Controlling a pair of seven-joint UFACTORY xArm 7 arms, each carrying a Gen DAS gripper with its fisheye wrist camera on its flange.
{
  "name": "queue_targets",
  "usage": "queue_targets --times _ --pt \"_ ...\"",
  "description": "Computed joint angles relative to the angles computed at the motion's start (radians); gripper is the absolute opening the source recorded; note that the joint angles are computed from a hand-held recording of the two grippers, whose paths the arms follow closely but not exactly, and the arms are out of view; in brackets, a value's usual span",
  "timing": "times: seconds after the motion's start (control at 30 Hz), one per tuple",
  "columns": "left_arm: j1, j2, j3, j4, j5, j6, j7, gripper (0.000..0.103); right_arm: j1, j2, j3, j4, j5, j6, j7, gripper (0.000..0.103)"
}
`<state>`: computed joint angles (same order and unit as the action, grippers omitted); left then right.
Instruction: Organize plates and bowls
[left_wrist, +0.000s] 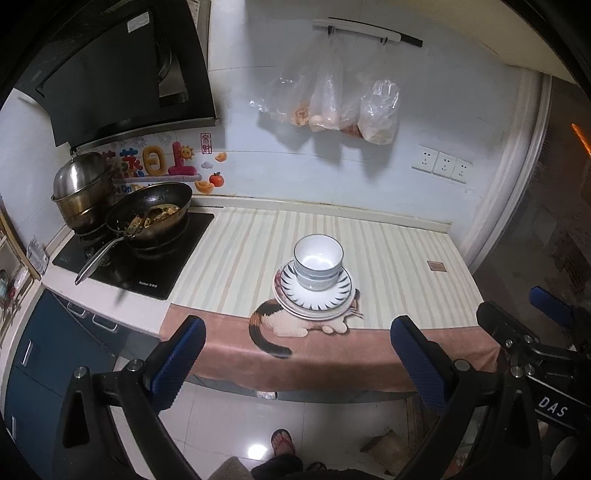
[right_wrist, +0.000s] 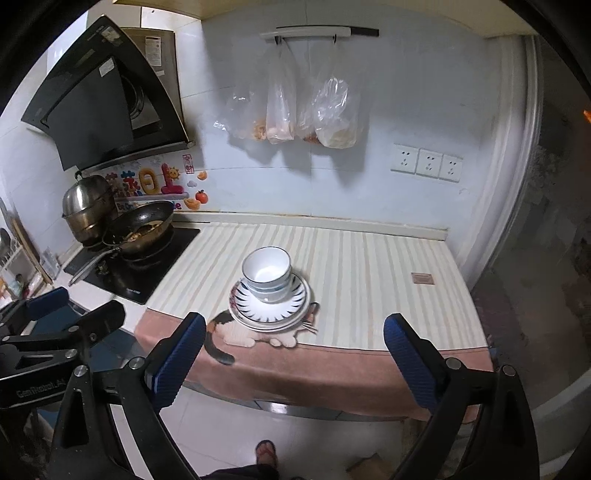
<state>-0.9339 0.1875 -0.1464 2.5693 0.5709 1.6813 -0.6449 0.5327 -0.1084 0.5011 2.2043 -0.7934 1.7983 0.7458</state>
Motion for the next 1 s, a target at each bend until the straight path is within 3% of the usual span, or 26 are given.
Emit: queue_targets --times 0.2,0.63,0.87,1.0 --pt "-0.03 -0.039 -0.018 -0.045 0.048 0.028 -0.013 0.103 -0.016 -0.034 0.032 -0.026 0.013 0.028 0.02 0.099" --pt "0.054 -0.108 -0.122 -0.151 0.069 0.009 -0.049 0.103 -0.105 -0.077 0.09 -0.06 0.048 0.02 0.016 0.1" --pt "0.018 -0.07 -0.126 -0.085 0.117 0.059 -0.055 0.103 -0.163 -0.094 0.119 -0.066 0.071 0.006 -0.001 0.1" --pt "-0.027 -0.036 -0.092 -0.028 0.132 0.08 -0.044 0.103 -0.188 -0.097 0.134 -0.065 0.079 0.004 -0.004 0.1"
